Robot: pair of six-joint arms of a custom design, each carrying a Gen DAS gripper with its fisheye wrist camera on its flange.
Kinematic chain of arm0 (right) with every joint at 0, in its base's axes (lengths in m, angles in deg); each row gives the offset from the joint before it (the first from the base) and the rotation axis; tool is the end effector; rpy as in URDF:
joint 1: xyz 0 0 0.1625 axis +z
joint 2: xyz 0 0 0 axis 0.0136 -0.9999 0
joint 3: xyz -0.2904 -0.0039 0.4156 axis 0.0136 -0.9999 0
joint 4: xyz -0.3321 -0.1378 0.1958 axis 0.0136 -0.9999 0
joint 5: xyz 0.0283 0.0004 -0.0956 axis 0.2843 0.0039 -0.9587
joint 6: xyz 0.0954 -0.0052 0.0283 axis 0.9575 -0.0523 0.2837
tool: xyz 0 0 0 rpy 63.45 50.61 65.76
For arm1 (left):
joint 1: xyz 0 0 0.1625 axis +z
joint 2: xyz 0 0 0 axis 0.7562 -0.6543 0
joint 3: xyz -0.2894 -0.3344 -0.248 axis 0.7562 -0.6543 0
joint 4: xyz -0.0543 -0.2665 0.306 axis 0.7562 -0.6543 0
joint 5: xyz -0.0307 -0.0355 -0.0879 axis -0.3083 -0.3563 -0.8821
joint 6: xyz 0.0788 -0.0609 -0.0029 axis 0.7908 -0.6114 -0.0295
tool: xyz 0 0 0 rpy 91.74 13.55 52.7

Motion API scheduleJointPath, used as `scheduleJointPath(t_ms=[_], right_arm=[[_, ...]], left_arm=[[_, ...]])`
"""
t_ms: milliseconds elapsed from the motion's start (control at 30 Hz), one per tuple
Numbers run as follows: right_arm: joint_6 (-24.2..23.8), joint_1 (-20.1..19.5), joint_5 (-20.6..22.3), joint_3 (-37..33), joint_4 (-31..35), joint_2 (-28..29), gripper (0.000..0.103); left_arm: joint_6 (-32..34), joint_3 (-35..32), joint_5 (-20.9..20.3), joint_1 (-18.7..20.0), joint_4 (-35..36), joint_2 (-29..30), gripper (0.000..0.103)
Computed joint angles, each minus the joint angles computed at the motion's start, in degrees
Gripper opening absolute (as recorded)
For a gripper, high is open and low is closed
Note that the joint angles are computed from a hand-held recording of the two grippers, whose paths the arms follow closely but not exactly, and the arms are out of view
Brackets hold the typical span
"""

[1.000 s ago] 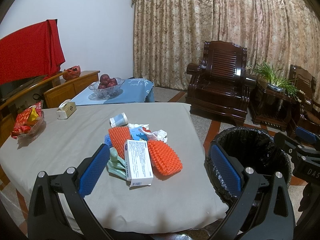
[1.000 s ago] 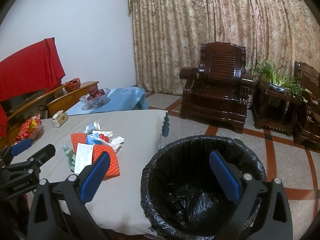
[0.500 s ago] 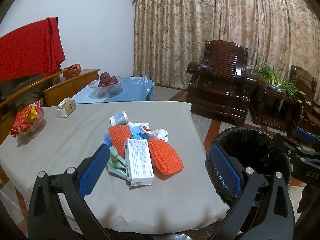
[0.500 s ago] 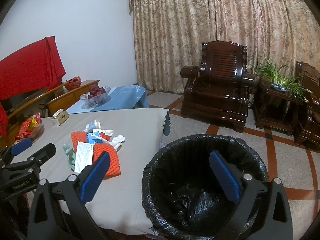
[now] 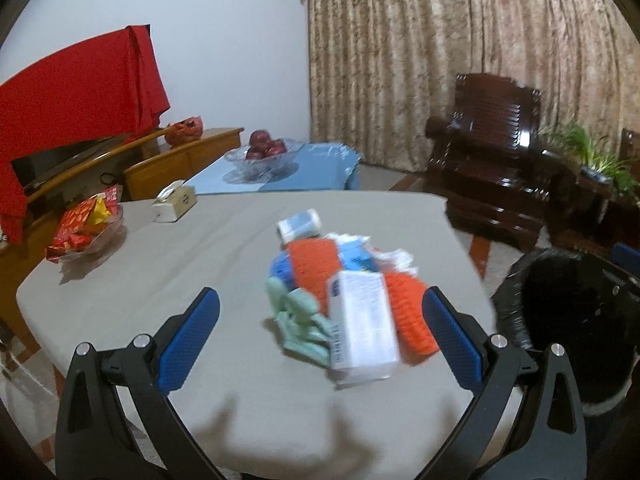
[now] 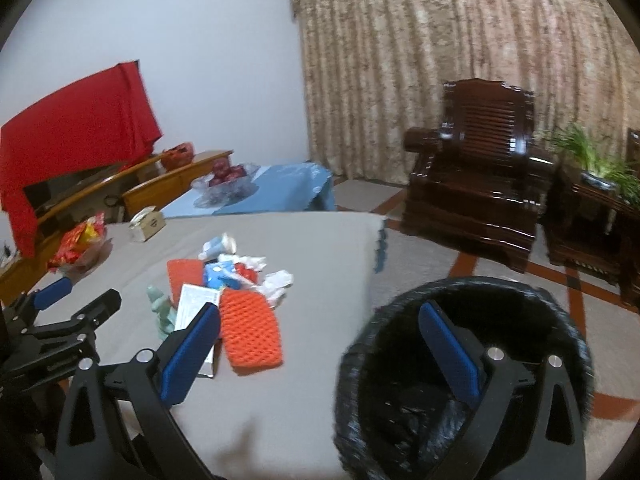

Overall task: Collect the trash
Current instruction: 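Grasp the orange foam net with the right tool while the left tool grasps the white medicine box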

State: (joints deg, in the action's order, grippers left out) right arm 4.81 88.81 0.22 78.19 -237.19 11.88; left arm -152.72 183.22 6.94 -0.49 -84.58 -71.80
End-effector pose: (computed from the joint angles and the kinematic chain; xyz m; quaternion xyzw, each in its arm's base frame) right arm 0.1350 -0.7065 0.1647 0.4040 -0.8459 0.3276 0.1183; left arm -0.2086 -0.5892 0.0733 -0.0294 0.7061 -0.5183 0.4816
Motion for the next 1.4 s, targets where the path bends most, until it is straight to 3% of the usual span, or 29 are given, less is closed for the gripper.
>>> scheduleJointPath(t_ms=[67,200,300,567,833,1033,1100,1133,1233,1400], right_arm=[[-0.67,0.33,-0.25,-1.04,0.39,1.51,0.097],[-2.9,1.13,-2.05,-3.56,1.34,5.1,0.097],[-4.24,1.51,-3.42,-5.37,2.84,7.44,0.092],[-6.36,1.98,-6.17,-8.41,5.35,12.07,0.086],[-6.49,2.19,-8.85,-11.99,6.76,15.26,0.086],[-6.3,2.26,-11.32,-14.34,11.26,16.49,0.086],[-6.54,2.17,-10.68,-14.81,14.06,16.27,0.075],[-6.54,2.12,-10.26,-15.03,15.86,16.07,0.063],[-6.28,1.79,-9.27,-15.35,19.85,15.41,0.052],[-6.59,1.51,-8.21,-14.24,19.45,14.08,0.046]], left_arm=[[-0.64,0.2,0.09,0.64,0.43,-0.2,0.098],[-8.99,-1.02,1.58,1.97,8.81,0.28,0.098],[-7.67,-0.33,2.26,3.02,7.01,0.05,0.098],[-13.29,-0.64,2.79,5.13,10.84,-0.1,0.098],[-30.58,-5.72,3.91,6.89,29.98,2.16,0.087],[-33.86,-6.98,5.4,7.55,34.01,2.78,0.086],[-35.1,-7.63,6.02,7.68,35.64,3.17,0.086],[-36.25,-8.1,6.33,7.68,36.98,3.49,0.086],[-39.1,-9.37,7.45,7.86,40.38,4.42,0.086],[-43.66,-11.87,9.13,8.18,46.16,6.26,0.084]])
